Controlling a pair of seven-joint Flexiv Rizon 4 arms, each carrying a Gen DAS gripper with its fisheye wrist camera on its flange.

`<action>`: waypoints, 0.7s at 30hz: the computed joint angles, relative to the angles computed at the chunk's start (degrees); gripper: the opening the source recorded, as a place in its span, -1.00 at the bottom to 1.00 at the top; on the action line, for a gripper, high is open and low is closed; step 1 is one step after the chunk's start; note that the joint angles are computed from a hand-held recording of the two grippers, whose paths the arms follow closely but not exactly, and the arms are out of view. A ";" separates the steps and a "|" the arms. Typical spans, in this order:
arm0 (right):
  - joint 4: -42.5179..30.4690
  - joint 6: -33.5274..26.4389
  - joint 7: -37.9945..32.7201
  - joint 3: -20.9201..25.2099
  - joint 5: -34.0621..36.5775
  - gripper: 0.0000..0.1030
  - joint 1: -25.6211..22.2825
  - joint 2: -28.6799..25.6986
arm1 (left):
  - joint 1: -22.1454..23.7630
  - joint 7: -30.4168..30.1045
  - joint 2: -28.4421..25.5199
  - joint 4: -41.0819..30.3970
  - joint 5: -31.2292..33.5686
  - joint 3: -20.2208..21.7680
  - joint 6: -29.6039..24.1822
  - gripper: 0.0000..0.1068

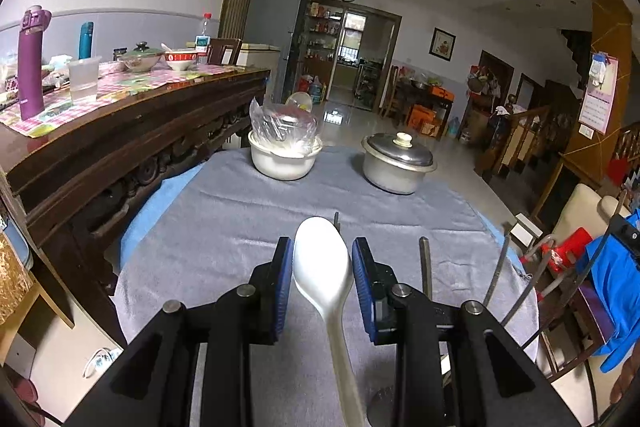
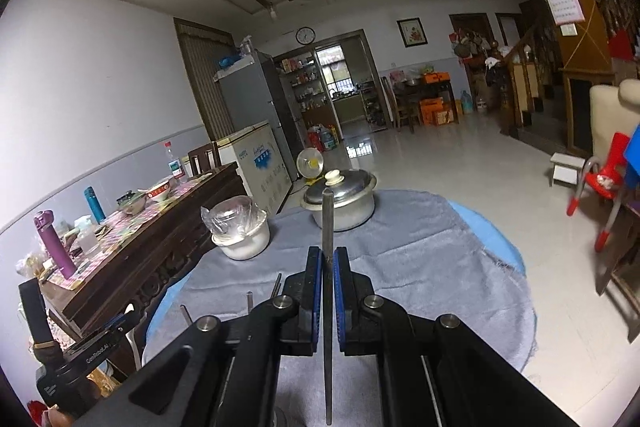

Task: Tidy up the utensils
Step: 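Carry the spoon in the left gripper while the right gripper carries the chopstick to the cup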

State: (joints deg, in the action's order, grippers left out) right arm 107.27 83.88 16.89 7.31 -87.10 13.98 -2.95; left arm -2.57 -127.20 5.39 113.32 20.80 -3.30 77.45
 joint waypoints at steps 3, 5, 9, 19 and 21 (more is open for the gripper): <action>0.84 0.21 -1.02 0.32 1.13 -0.87 -0.29 1.46 | -0.24 0.20 0.74 0.84 -0.91 0.19 2.14 -0.41; 1.05 0.01 -1.30 0.58 1.12 -0.87 -0.45 2.31 | -0.59 1.33 0.74 1.39 -2.95 0.42 3.86 -0.41; 0.83 0.63 -2.32 0.99 2.00 -0.87 -0.67 3.00 | -0.96 3.15 0.51 2.18 -6.45 0.13 7.46 -0.41; -0.29 3.86 -3.14 1.45 2.07 -0.87 -1.48 4.13 | 2.32 -6.22 0.79 0.58 1.42 -3.66 10.17 -0.41; -0.77 4.44 -3.72 1.63 2.67 -0.87 -1.33 3.90 | 2.08 -6.80 0.25 0.27 2.04 -3.76 11.17 -0.41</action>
State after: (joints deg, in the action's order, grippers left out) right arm 106.50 88.32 13.18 8.94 -84.43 12.65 0.96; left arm -0.49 -134.00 5.64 113.59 22.83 -7.07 88.62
